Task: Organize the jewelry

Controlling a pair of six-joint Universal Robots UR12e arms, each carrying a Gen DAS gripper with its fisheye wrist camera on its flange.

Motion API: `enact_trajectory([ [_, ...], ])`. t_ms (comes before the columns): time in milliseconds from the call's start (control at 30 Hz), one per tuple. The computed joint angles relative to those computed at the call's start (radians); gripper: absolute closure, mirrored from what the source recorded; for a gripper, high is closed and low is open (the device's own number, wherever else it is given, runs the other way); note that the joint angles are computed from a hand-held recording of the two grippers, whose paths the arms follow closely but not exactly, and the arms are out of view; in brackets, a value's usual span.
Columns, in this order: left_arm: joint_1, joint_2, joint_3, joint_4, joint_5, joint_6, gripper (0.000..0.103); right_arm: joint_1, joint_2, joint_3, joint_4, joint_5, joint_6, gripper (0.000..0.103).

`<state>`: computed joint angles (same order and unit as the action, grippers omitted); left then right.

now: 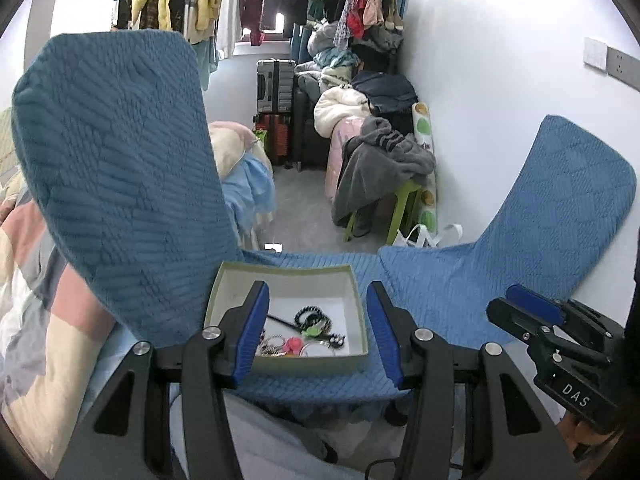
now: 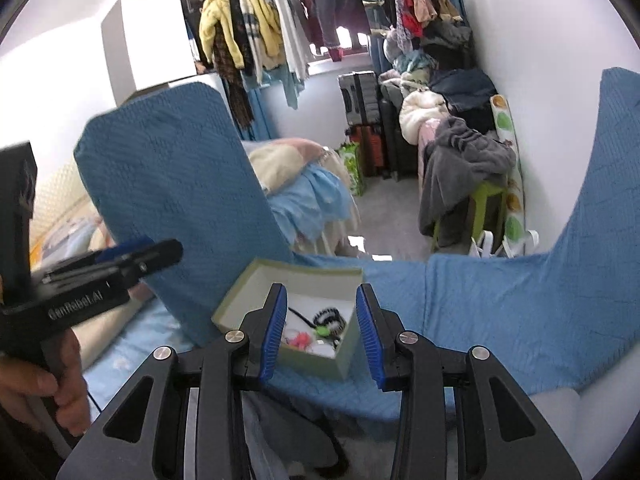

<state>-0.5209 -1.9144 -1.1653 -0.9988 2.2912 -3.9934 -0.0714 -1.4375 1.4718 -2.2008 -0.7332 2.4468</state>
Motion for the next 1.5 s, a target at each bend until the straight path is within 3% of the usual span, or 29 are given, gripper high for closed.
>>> enact_trajectory([
  [100, -0.006, 0.013, -0.029, -0.004, -0.001, -0.024, 0.051, -0.004, -0.015, 0.038, -0.042, -0.008, -0.033, 0.069],
  [267, -0.001, 0.031, -0.066, -0.015, -0.046, -0.067, 0.051, -0.002, -0.023, 0.060, -0.008, -0.044, -0.035, 0.069],
  [800, 0.006, 0.031, -0.085, -0.079, -0.101, -0.114, 0.051, 0.003, -0.014, 0.088, -0.051, -0.104, 0.058, 0.069],
  [1500, 0.010, 0.053, -0.117, -0.078, -0.110, -0.132, 0.050, 0.007, -0.016, 0.111, -0.169, -0.191, 0.168, 0.069],
])
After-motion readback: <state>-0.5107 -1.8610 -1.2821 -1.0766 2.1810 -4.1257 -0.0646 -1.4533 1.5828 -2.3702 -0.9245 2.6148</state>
